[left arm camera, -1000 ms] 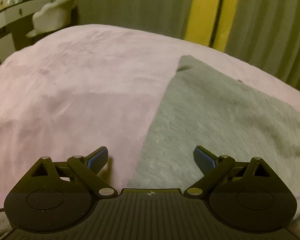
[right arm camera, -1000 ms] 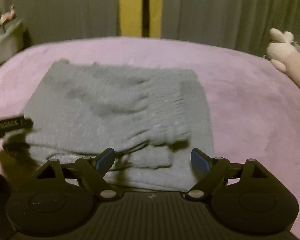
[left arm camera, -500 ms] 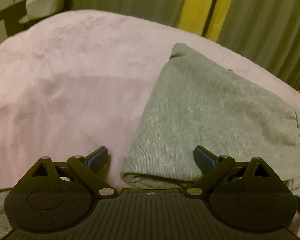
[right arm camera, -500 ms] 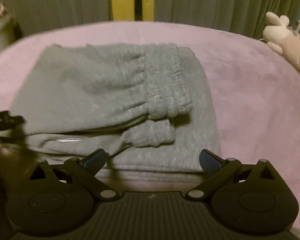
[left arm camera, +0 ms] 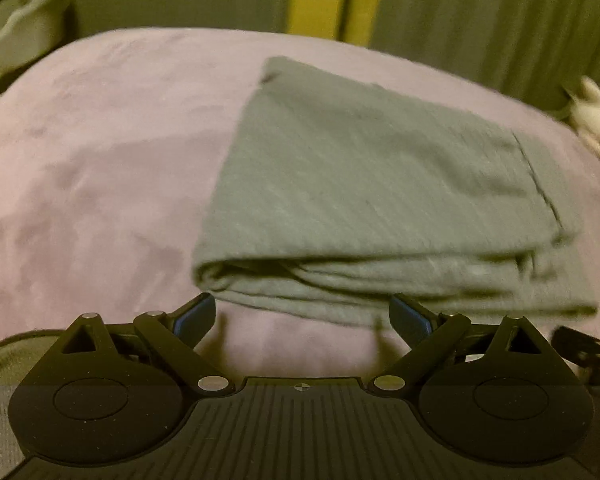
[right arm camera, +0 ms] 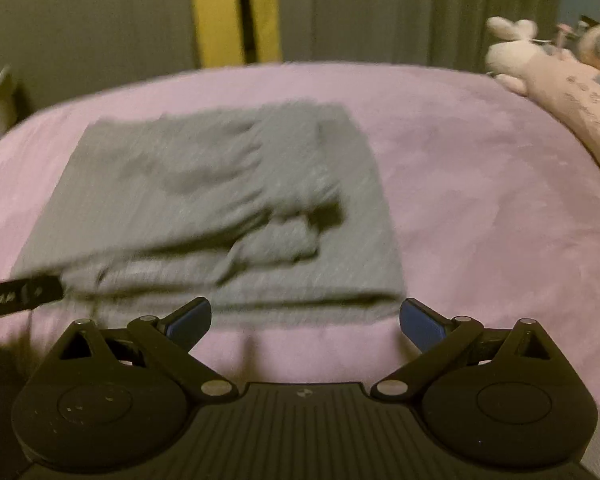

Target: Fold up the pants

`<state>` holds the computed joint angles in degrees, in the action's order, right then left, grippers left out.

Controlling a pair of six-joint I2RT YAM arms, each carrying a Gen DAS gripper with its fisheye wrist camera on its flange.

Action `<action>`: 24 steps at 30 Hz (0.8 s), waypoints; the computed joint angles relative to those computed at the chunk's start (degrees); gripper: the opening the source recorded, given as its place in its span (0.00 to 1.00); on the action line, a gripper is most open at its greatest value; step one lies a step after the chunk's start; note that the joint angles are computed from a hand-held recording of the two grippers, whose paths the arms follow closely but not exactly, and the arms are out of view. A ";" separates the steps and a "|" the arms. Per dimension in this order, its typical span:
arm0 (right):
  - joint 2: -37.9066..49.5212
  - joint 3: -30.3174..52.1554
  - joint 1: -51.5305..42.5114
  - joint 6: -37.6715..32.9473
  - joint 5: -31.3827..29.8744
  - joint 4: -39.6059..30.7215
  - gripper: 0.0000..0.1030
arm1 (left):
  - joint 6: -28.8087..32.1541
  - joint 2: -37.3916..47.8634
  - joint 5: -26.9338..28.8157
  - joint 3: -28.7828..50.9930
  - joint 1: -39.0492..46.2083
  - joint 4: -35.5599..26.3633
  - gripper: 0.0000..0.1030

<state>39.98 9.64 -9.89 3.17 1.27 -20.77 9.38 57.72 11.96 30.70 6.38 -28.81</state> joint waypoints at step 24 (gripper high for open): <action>29.00 5.01 -3.12 4.90 -5.61 13.33 0.98 | 1.99 8.23 -9.70 2.36 -8.06 2.41 0.94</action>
